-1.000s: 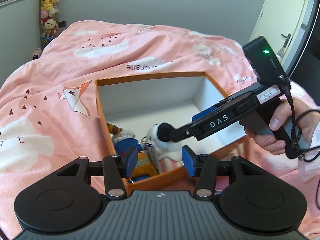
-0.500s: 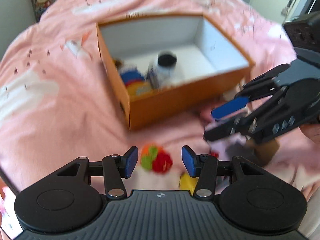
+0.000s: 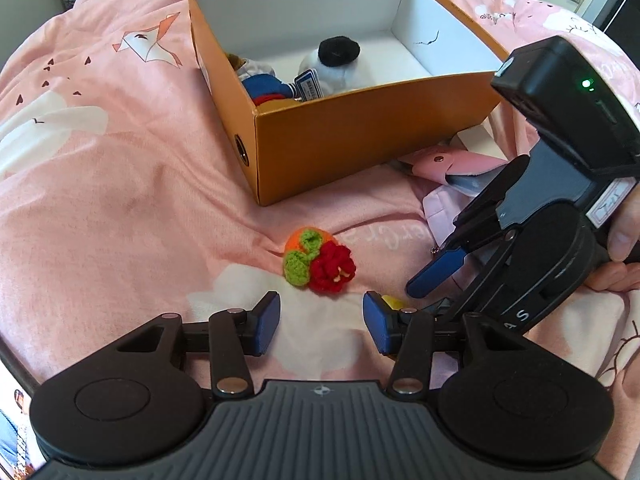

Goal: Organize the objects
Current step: 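Grasp the yellow tape measure with the right tool while the left grasps the crocheted fruit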

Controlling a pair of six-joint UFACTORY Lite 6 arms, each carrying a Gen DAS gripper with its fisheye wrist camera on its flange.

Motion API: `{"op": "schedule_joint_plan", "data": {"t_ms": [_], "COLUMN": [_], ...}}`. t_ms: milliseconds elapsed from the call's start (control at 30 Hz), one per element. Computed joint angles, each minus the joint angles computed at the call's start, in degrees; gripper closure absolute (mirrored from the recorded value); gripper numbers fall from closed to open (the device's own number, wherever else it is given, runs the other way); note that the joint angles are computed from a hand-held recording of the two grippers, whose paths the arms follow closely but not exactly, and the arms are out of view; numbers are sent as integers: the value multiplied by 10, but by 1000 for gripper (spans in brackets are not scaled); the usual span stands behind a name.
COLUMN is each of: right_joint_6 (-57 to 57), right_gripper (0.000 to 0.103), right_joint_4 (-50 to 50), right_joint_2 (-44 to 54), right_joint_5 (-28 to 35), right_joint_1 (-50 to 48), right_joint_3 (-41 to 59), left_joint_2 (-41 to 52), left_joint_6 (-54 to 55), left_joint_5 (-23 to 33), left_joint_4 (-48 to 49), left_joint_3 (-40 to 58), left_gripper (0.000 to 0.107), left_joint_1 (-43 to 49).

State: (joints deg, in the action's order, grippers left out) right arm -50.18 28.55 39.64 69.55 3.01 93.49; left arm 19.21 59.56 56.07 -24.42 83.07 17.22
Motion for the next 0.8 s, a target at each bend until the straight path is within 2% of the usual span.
{"op": "schedule_joint_plan", "data": {"t_ms": [167, 233, 533, 667, 800], "right_joint_6": [6, 6, -31, -36, -29], "right_gripper": [42, 47, 48, 48, 48], "right_joint_4": [10, 10, 5, 1, -5], "right_joint_2": [25, 27, -50, -88, -87], "right_joint_5": [1, -4, -59, -101, -128], "right_joint_1": [1, 6, 0, -13, -23], "right_joint_3": [2, -7, -67, -79, -54], "left_joint_2": [8, 16, 18, 17, -15], "left_joint_6": [2, -10, -17, -9, 28], "left_joint_5": [1, 0, -11, -35, -105], "left_joint_4": [-9, -9, -41, -57, -65], "left_joint_3": [-1, 2, 4, -5, -59], "left_gripper": [50, 50, 49, 49, 49], "left_joint_1": [1, 0, 0, -8, -23]}}
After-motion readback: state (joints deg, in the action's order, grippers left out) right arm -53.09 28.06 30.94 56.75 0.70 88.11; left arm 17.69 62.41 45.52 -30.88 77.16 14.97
